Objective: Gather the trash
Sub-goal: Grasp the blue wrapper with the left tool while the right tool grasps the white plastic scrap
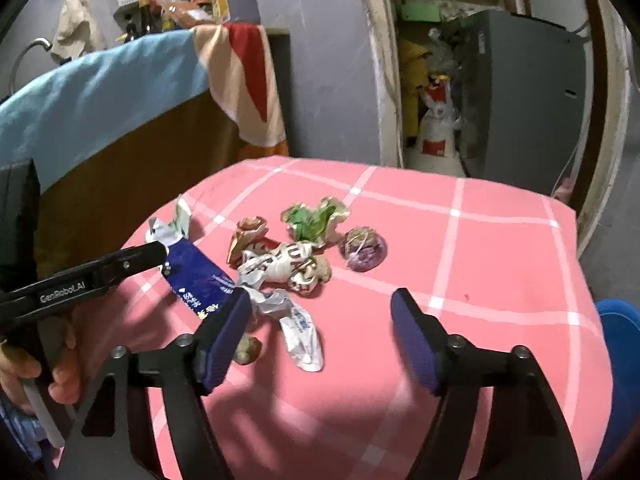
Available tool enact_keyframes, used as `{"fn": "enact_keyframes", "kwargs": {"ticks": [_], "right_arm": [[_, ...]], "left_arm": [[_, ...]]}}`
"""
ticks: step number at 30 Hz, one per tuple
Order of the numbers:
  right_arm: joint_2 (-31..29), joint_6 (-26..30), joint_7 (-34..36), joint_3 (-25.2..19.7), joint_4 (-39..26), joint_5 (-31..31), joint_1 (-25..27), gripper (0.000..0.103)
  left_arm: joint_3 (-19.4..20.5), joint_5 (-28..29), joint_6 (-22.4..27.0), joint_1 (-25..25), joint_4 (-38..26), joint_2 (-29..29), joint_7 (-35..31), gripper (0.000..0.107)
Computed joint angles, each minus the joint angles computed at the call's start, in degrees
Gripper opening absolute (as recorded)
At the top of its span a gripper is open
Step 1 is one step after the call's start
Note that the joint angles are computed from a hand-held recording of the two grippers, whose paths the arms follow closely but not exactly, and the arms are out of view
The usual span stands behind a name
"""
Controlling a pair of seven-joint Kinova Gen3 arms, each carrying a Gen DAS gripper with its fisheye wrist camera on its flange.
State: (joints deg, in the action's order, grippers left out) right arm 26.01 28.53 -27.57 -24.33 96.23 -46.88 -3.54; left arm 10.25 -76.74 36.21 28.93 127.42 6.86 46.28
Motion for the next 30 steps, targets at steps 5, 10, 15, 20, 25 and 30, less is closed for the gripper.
{"fn": "enact_keyframes", "kwargs": {"ticks": [5,10,15,20,25,30], "right_arm": [[1.87,4.65,-4.07,2.34,-3.42,3.34,-2.57,0.050],[3.19,8.04,-5.10,2.57,-5.42,3.75,-2.54,0.034],[3.58,9.38,-3.96,2.20,-5.63,2.50,-1.72,0.017],[2.88,8.70,0.46,0.75,-3.49,-1.82,0.90,0.011],[1.07,7.71,6.58,0.25,-0.35,-6.91,3.08,0.009],[-1.06,6.97,15.33,-0.26,3.58,-15.34,5.92,0.009]], "left_arm": [[-0.46,0.31,-1.85,-0.36,-0.92,0.87,0.24,0.032],[-1.75,-1.28,-5.04,-1.12,-0.58,0.66,4.08,0.020],[-1.50,-2.08,-6.21,-1.66,0.23,-0.24,7.08,0.011],[0.03,-6.11,-3.65,-0.25,1.52,-0.78,13.30,0.008],[3.20,-8.31,3.66,2.88,1.55,-0.85,16.72,0.005],[5.32,-7.99,10.80,6.29,0.28,-0.12,16.43,0.003]]}}
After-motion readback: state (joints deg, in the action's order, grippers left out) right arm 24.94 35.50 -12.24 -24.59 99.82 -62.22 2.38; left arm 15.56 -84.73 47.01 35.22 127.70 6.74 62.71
